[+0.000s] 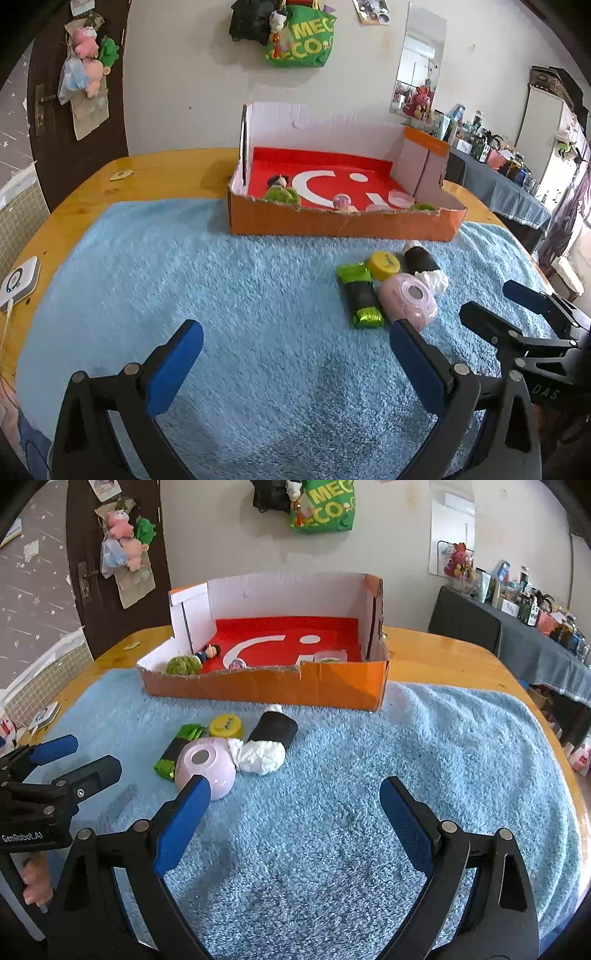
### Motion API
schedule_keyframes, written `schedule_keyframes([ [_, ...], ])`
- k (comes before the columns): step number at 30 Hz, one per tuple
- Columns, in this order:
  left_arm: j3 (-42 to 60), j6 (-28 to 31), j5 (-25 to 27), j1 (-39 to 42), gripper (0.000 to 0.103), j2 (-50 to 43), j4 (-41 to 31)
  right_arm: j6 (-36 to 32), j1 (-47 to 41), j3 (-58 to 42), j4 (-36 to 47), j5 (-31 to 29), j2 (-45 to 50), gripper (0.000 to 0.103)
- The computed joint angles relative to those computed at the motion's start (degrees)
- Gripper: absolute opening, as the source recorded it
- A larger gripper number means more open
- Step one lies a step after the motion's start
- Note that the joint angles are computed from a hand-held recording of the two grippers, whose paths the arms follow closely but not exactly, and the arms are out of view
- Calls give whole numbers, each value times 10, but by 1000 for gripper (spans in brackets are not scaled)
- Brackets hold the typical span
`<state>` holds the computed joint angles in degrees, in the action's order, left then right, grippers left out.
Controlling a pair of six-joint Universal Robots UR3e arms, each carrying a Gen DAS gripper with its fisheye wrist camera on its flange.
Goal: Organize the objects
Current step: 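Withdraw both tools from the box back over the towel, then move the left tool to the green-and-black tube while the right tool approaches the pink round container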
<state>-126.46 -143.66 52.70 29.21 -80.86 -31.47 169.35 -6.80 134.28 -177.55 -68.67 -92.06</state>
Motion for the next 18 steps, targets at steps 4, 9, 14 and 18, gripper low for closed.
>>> schedule_keyframes([
  [4, 1, 0, 5, -5, 103, -5, 3, -1, 4, -2, 2, -2, 9, 94],
  [9, 11, -8, 24, -17, 103, -21, 11, 0, 10, -11, 4, -11, 21, 94],
  [14, 29, -12, 38, -34, 103, -52, 11, 0, 6, -25, 20, -6, 32, 94],
  [18, 49, -15, 53, -54, 103, -79, 9, 0, -2, -32, 29, 4, 39, 94],
])
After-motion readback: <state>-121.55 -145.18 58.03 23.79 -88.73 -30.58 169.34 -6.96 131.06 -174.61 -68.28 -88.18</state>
